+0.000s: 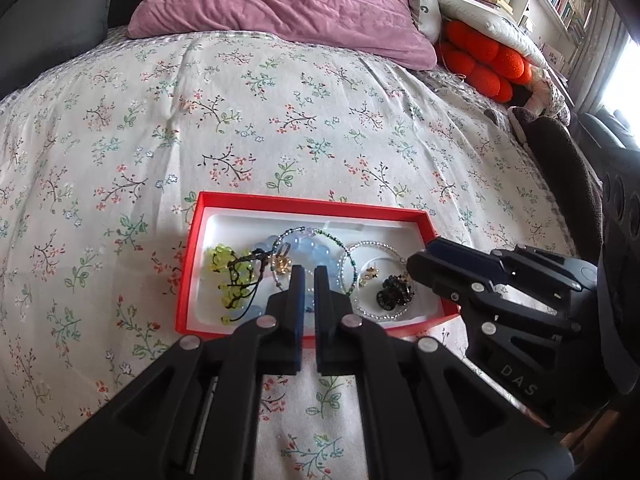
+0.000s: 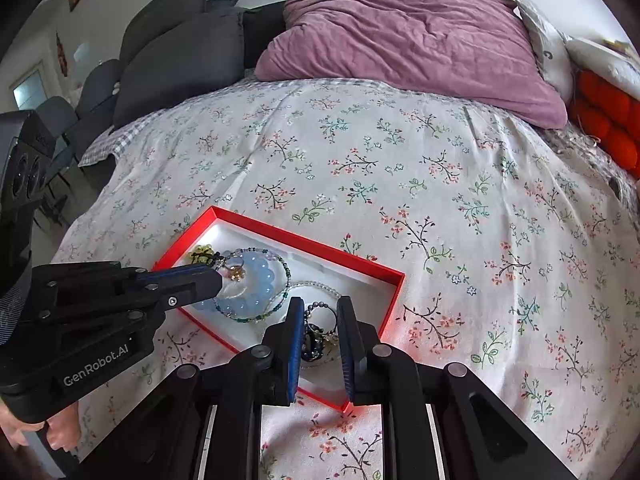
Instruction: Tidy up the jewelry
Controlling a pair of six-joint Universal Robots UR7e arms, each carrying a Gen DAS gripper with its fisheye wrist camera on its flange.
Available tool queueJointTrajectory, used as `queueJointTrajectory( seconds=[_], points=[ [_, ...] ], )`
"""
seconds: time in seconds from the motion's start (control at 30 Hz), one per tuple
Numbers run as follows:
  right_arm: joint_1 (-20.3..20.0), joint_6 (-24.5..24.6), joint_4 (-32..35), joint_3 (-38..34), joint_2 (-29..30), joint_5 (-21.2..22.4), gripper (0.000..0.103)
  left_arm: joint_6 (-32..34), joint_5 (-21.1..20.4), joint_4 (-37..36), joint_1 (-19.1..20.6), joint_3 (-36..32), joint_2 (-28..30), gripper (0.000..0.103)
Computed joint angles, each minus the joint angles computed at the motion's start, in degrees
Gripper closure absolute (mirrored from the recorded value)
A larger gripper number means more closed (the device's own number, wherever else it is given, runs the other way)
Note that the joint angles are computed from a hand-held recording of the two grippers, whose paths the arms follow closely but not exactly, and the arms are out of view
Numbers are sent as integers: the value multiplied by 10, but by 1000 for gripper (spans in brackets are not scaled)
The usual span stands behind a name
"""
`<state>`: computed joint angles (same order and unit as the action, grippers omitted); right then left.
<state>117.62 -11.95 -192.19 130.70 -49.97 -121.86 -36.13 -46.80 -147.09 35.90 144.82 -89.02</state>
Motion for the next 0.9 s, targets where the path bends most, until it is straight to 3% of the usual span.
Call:
queueJointTrajectory(
  seconds=[0.13, 0.17, 0.27, 0.33, 0.43, 0.57, 0.67, 0.8, 0.9],
  points=[
    [-1, 11, 14, 0, -9, 2, 78, -9, 5, 14, -4, 0, -7, 86],
    [-1, 12, 13, 2, -12, 4, 72, -14, 9, 21, -9, 1, -12, 79],
    [0, 13, -9, 13, -20, 13, 40, -24, 15, 41, -23, 3, -29, 70],
    [3, 10, -20, 17, -24, 12, 39, -33, 17, 60, -32, 4, -41, 66],
    [11, 13, -16, 21, -32, 1, 39, -55, 22, 98, -48, 8, -67, 53],
    [20, 26, 8, 30, -48, -21, 38, -118, 39, 199, -80, 7, -105, 30],
    [33, 46, 31, 36, -58, -44, 30, -192, 49, 301, -104, 0, -131, 15],
    [55, 101, 105, 37, -69, -86, 21, -294, 51, 432, -128, -15, -151, 3],
    [72, 137, 149, 38, -71, -123, 18, -361, 38, 518, -144, -27, -160, 2]
  ],
)
